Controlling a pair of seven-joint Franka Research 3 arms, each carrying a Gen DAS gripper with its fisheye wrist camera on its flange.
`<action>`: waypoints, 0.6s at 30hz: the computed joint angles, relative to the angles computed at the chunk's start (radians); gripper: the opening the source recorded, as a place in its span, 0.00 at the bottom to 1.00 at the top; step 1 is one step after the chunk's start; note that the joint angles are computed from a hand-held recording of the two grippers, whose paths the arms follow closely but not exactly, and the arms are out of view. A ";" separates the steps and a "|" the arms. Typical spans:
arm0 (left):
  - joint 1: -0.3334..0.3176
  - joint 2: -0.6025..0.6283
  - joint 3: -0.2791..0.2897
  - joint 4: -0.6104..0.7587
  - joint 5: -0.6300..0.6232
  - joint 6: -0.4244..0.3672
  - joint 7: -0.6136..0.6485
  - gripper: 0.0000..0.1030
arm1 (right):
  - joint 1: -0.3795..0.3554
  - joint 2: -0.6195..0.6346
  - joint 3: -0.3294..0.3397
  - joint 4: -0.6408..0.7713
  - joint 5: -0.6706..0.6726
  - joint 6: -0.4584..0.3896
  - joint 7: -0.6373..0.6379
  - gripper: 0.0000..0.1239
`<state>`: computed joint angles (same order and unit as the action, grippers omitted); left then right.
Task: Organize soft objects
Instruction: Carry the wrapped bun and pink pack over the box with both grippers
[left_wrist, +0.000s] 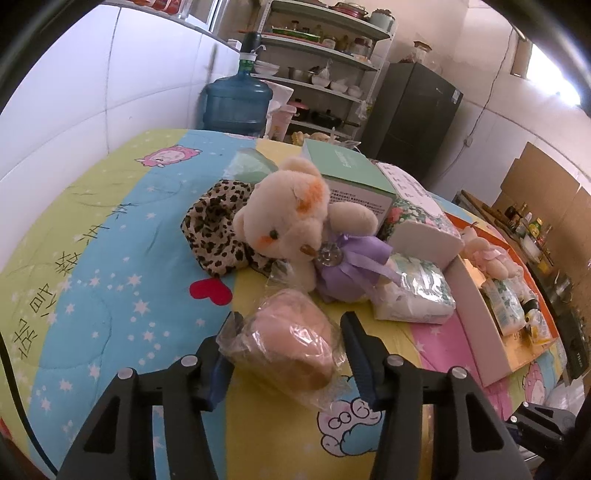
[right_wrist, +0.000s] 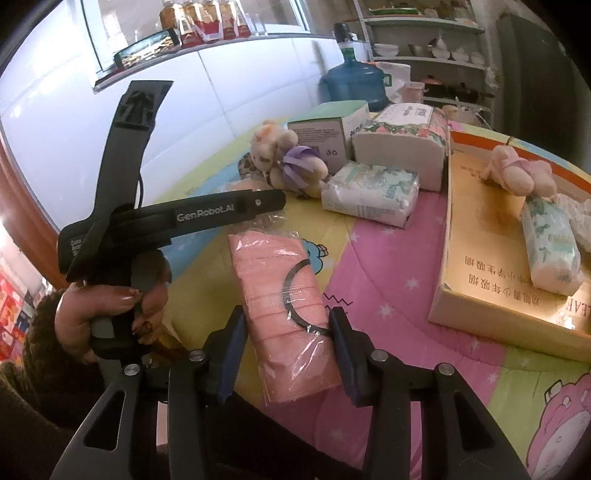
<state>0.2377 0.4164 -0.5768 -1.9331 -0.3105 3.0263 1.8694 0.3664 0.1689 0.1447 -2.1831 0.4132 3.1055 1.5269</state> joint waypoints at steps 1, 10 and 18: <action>0.000 -0.005 0.001 -0.005 0.001 0.003 -0.001 0.52 | 0.000 0.000 0.000 0.000 0.002 0.003 0.000 0.37; 0.067 -0.053 -0.067 -0.058 -0.048 0.036 0.043 0.51 | 0.001 -0.018 -0.002 -0.016 -0.001 0.053 0.014 0.37; 0.201 -0.095 -0.231 -0.108 -0.126 0.099 0.144 0.51 | -0.076 -0.044 0.085 -0.040 0.074 0.139 -0.056 0.37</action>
